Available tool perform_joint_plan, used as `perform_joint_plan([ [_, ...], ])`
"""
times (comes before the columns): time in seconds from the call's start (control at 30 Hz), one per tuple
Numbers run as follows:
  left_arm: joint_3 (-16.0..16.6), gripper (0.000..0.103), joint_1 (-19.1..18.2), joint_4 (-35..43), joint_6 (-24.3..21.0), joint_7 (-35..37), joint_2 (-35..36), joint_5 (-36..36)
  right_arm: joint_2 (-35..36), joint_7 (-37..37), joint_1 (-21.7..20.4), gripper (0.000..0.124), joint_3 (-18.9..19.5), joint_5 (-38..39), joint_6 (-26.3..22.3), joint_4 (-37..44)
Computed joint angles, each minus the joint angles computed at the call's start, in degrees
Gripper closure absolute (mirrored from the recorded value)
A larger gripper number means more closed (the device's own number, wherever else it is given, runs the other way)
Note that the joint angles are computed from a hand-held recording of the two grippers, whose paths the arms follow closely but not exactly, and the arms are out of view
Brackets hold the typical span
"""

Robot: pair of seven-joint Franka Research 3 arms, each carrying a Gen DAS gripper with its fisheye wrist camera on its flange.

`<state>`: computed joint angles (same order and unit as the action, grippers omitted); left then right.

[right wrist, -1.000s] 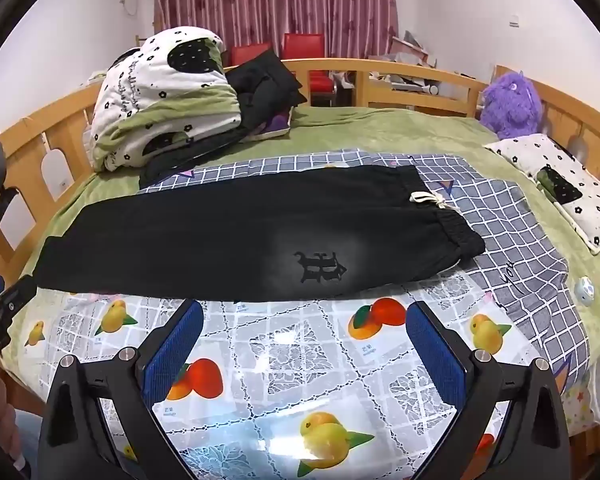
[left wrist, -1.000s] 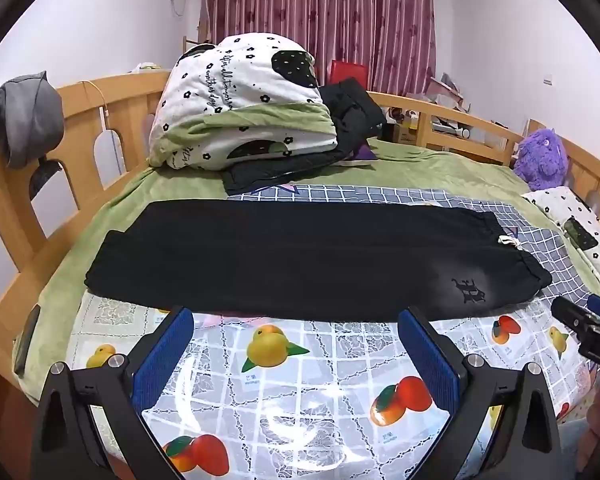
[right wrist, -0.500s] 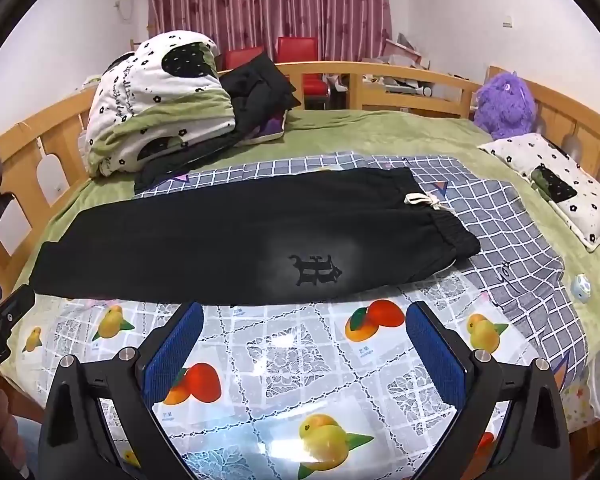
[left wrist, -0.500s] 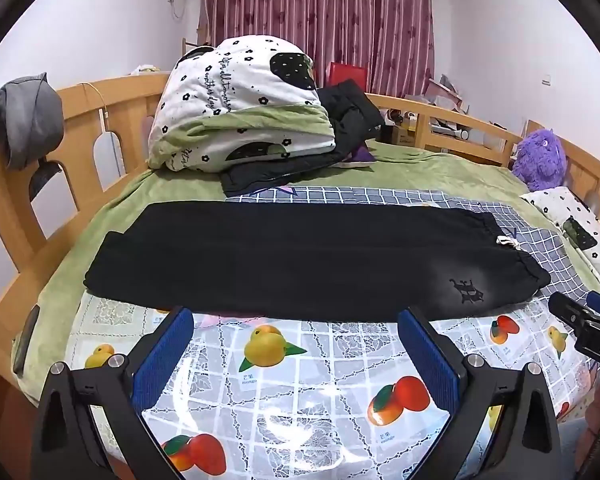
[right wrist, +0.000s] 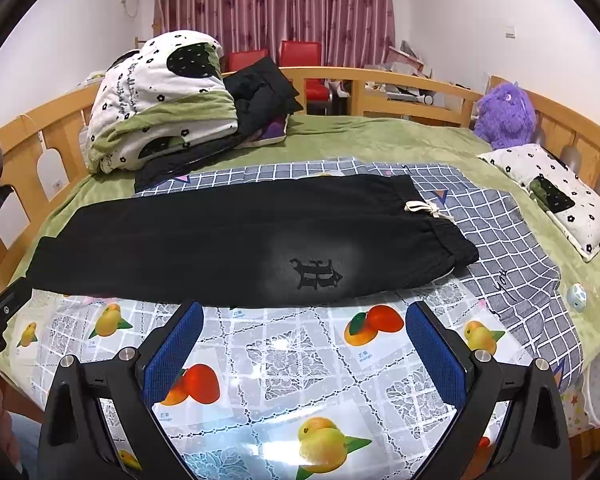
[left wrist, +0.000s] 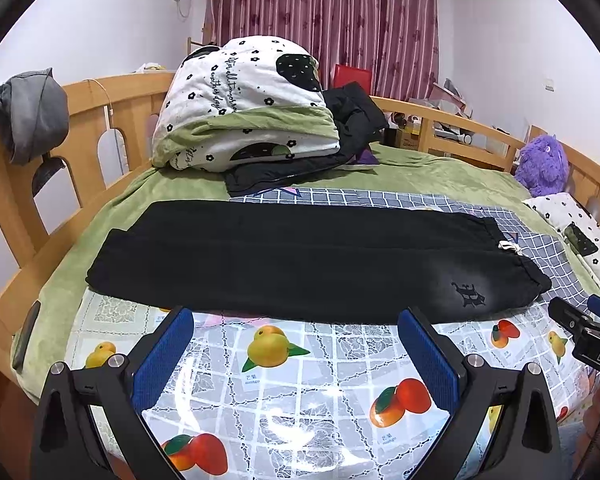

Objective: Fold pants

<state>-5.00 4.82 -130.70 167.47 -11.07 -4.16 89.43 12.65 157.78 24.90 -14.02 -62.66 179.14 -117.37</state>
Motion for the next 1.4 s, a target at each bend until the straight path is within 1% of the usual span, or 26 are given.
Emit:
perform_joint_plan([
  [0.2,0.0,0.000,0.0,0.0,-0.2,-0.7,0.0,0.5,0.0,-0.8,0.0,0.024,0.1,0.9,0.0,0.0],
  [0.33,0.1,0.000,0.1,-0.1,-0.1,-1.7,-0.1,1.3,-0.2,0.1,0.7,0.024,-0.5,0.0,-0.1,0.1],
  [0.4,0.2,0.000,0.2,-0.2,0.1,-2.3,-0.1,1.9,-0.2,-0.4,0.3,0.024,0.1,0.4,-0.3,0.2],
  [0.7,0.3,0.000,0.2,-0.2,0.1,-2.2,-0.2,1.8,-0.1,-0.2,0.0,0.024,0.3,0.2,-0.3,0.3],
  [0.8,0.3,0.000,0.2,-0.2,0.1,-2.4,-0.2,2.0,0.0,-1.1,-0.2,0.024,0.7,1.1,-0.4,0.4],
  [0.9,0.3,0.000,0.2,-0.1,0.1,-2.4,-0.2,2.0,0.0,-0.6,0.2,0.024,0.1,0.6,-0.2,0.3],
  [1.4,0.4,0.000,0.3,-0.2,0.4,-2.4,-0.2,2.1,0.1,-0.7,0.6,0.024,-0.4,0.6,0.1,0.2],
])
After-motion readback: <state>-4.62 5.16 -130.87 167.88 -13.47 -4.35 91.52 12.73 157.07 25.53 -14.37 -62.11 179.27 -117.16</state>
